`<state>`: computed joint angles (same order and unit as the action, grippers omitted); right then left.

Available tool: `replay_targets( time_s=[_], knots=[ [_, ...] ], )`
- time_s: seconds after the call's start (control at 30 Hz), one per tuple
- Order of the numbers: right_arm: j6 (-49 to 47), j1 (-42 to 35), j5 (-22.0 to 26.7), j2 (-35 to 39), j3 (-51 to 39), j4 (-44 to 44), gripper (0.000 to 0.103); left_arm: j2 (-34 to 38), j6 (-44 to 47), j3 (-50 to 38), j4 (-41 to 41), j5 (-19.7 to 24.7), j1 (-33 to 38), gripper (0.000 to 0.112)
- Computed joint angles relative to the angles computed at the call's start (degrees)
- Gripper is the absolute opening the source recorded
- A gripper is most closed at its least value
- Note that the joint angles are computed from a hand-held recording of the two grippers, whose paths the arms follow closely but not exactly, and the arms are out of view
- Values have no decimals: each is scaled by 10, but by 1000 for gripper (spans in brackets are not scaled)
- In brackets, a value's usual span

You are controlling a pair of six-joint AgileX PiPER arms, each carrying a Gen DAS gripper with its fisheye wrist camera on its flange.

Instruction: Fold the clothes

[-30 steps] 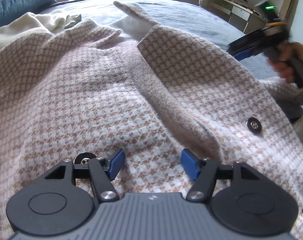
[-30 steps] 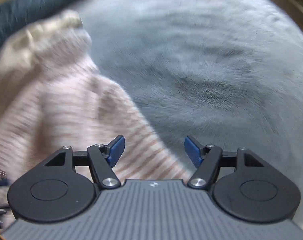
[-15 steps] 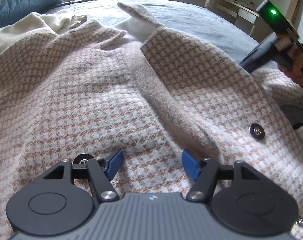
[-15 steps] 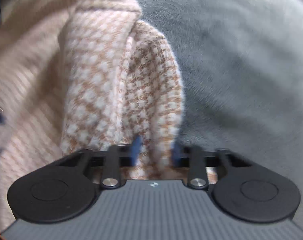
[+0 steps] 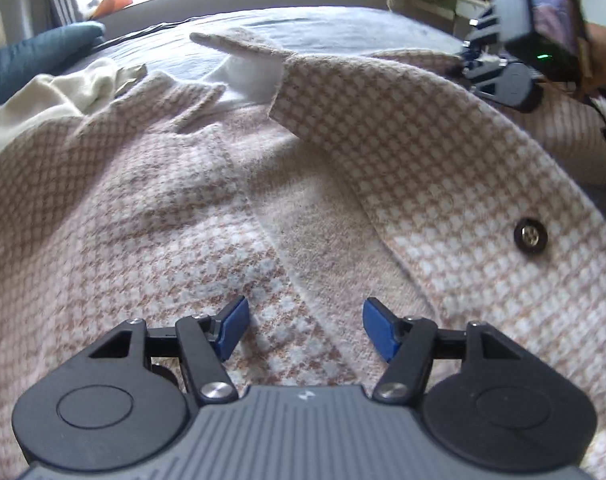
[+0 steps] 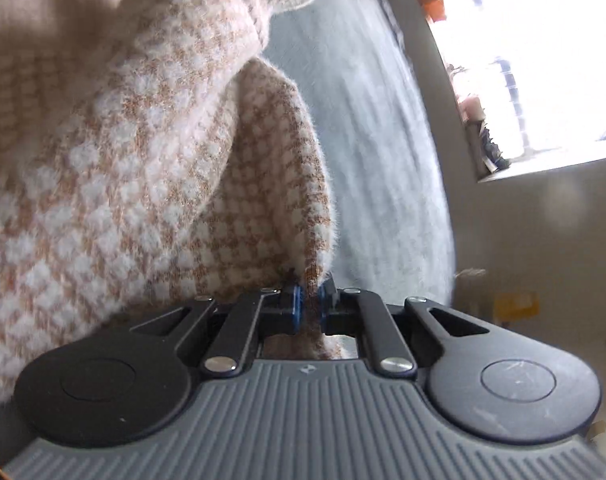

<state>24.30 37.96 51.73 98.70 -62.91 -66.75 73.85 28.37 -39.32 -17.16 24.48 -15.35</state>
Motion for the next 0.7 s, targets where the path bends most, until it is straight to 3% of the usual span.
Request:
replay_targets(
  time_s=[0.17,0.27,0.33,0.37,0.4,0.43,0.5,0.6,0.7],
  knots=[
    [61,-31,-27,91,17,-62,9,7,19,14,4,-31,-9,69],
    [70,-44,-53,85,29,-72,12,5,51,11,-31,-19,5,69],
    [49,-51,-45,57,16,-27,30,-1,65,4,-58,-3,21,69],
    [38,-55,-32,33,15,4,50,-4,67,0,-68,5,30,69],
    [28,-61,-17,11,12,34,59,-10,65,-5,-74,13,41,69],
    [24,-70,-5,-11,9,63,59,-19,71,-10,-89,26,54,69],
    [33,-81,22,-65,27,103,59,-33,82,-24,-119,65,91,69],
    [41,-71,48,-193,50,178,59,-60,105,-45,-170,165,166,69],
    [7,-53,53,-296,22,350,59,-76,136,-55,-224,311,262,69]
  ],
)
